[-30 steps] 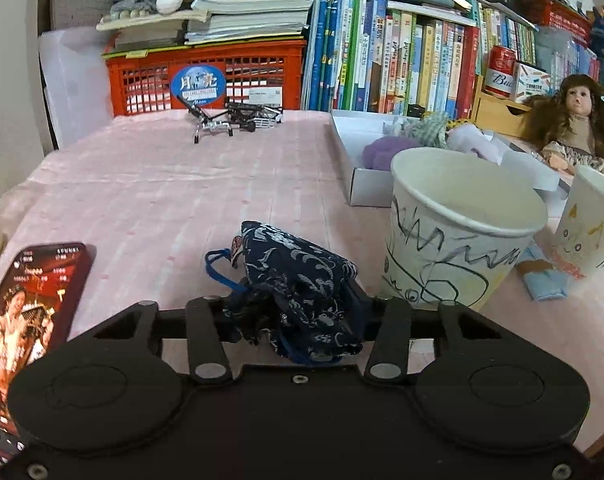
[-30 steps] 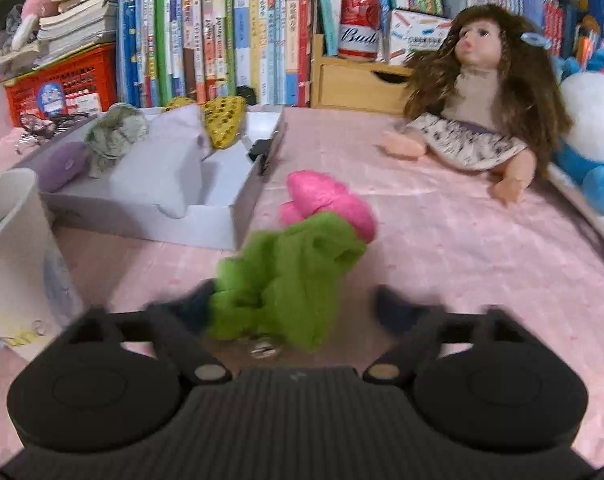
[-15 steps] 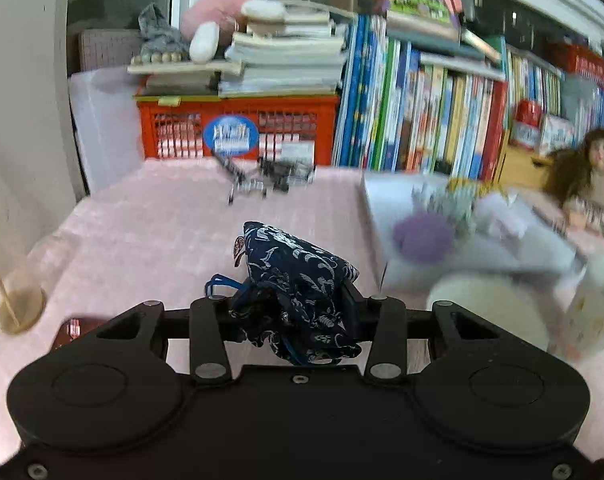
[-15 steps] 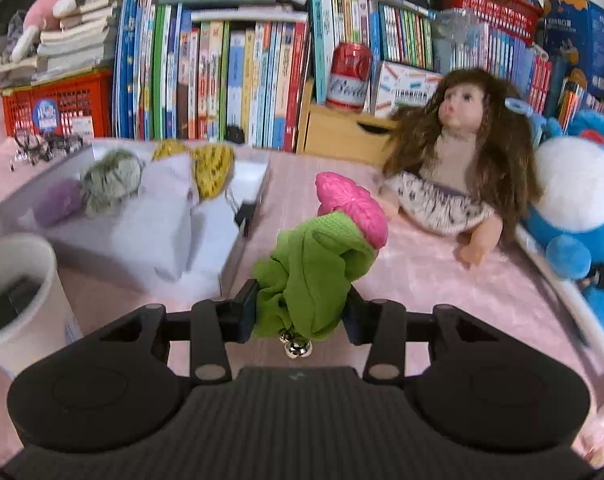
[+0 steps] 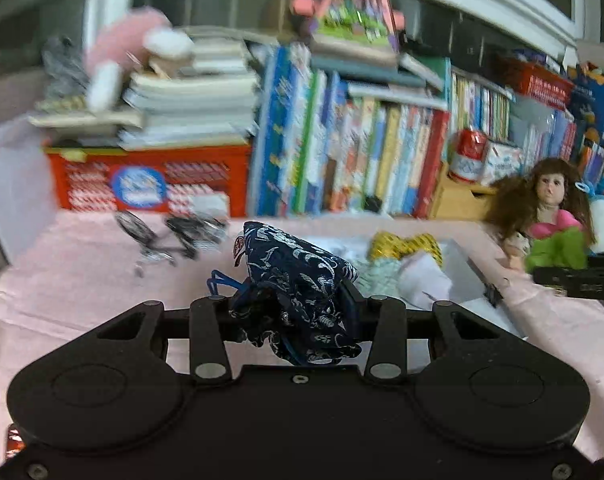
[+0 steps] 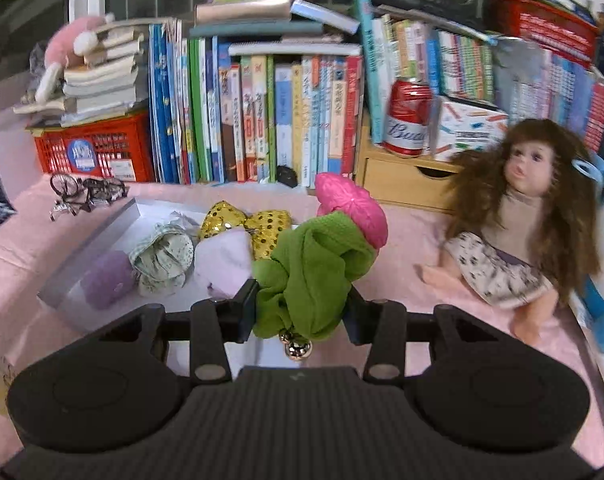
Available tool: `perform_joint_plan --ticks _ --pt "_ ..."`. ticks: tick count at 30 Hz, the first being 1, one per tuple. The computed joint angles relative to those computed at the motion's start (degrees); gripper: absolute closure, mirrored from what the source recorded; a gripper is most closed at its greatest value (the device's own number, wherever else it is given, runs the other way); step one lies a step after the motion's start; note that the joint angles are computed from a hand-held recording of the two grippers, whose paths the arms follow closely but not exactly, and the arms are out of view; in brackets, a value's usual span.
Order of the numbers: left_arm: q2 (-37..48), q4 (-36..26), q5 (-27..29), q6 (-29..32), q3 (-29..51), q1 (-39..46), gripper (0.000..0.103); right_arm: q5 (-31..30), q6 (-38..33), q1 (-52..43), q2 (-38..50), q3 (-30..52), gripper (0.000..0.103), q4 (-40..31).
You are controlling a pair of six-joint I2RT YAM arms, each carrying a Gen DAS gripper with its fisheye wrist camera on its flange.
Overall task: Organize soft objects
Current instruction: 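Lift the pouch with the left tool while the right tool carries the scrunchie to the tray, then open the left tool to drop the pouch while the right tool releases the scrunchie in the tray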
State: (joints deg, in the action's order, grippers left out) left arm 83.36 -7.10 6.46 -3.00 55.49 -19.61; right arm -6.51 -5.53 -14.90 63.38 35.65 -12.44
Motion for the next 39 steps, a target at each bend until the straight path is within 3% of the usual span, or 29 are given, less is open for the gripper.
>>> perform_joint_plan --ticks 3,6,14,21,34,39 --pt "9.0 -7.8 0.1 -1.0 11.6 -1.9 0.063 5.8 -0.6 4.6 6.9 5.2 0.054 -1.1" --pt "15.6 -10.8 -0.9 -1.5 19.2 -3.6 0.063 10.0 -2.5 8.3 11.7 8.4 0.054 -0.5" --pt "32.8 -17.3 -3.9 -3.6 35.5 -6.1 0.063 12.4 -2.0 11.8 23.1 14.6 0.054 0.0" --pt "38.6 -19.2 -3.0 -4.6 40.3 -5.7 0.063 9.1 0.3 11.7 29.2 16.8 0.054 0.7" --pt "41.9 -21.5 -1.5 -4.4 43.7 -5.4 0.060 4.0 3.6 11.4 34.0 18.7 0.055 0.3" --pt "40.9 -22.8 -1.8 -3.9 43.3 -5.2 0.052 3.6 4.2 11.1 33.5 17.4 0.033 1.3"
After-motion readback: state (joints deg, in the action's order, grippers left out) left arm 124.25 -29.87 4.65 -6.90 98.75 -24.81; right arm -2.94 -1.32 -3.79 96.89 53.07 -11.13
